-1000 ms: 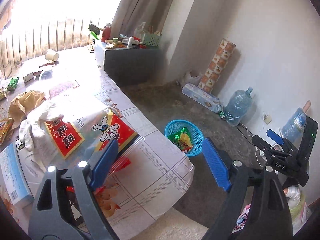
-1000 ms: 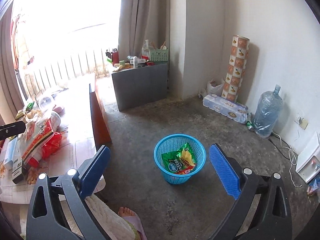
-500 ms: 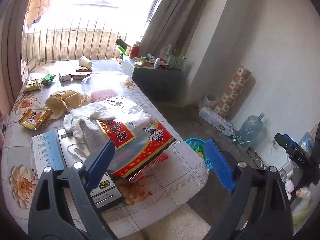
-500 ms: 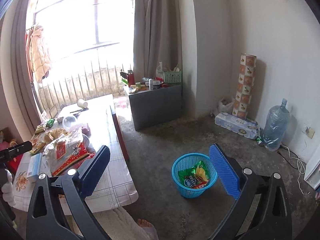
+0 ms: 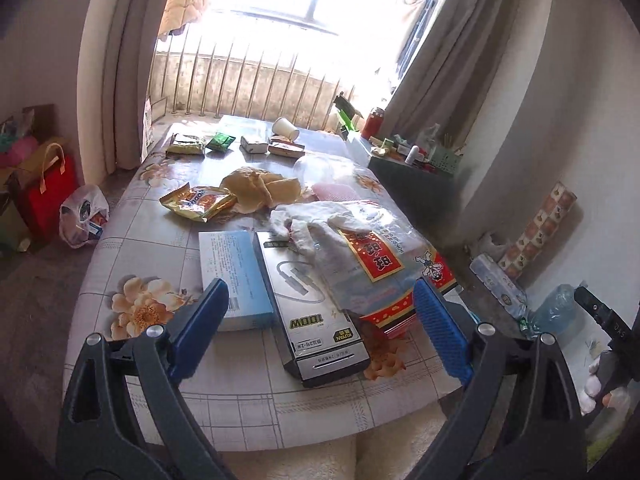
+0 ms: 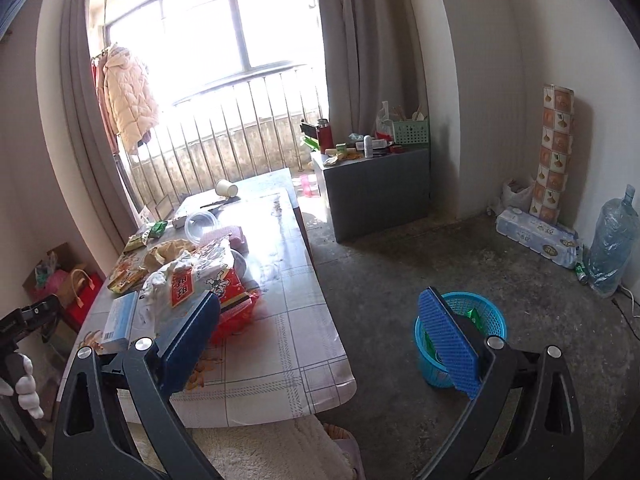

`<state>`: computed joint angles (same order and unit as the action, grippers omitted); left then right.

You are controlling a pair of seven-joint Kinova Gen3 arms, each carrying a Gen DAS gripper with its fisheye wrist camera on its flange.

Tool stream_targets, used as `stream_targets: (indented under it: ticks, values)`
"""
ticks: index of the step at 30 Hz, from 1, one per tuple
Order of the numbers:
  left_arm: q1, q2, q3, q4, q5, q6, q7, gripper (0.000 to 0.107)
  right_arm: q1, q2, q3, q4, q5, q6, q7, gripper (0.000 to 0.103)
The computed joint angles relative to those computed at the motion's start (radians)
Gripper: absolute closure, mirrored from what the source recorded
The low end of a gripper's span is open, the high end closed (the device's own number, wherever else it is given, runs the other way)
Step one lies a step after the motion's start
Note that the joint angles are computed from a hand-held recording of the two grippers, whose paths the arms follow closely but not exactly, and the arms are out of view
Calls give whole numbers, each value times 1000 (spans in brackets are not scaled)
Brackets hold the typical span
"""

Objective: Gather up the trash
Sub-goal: 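Move both grippers back toward the table, then grasp the yellow Enaak biscuit packet with the left gripper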

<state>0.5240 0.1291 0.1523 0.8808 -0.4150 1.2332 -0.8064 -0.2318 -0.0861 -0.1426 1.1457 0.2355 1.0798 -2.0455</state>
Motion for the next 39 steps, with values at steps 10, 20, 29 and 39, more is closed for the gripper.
stream_targets:
  ticks: [10, 20, 29, 39]
  values:
    - [-78, -2, -29, 30, -7, 49, 17, 18, -40, 163, 36, -155, -166, 75, 116, 6]
    - [-249, 73, -105, -23, 239, -24, -27, 18, -86, 321, 67, -368, -191, 206, 175, 6]
    - [-532, 332, -86, -280, 600, 79, 53, 38, -102, 440, 95, -562, -207, 314, 208, 7]
    - [-583, 446, -67, -330, 695, 69, 160, 57, -108, 545, 124, -741, -199, 418, 212, 7]
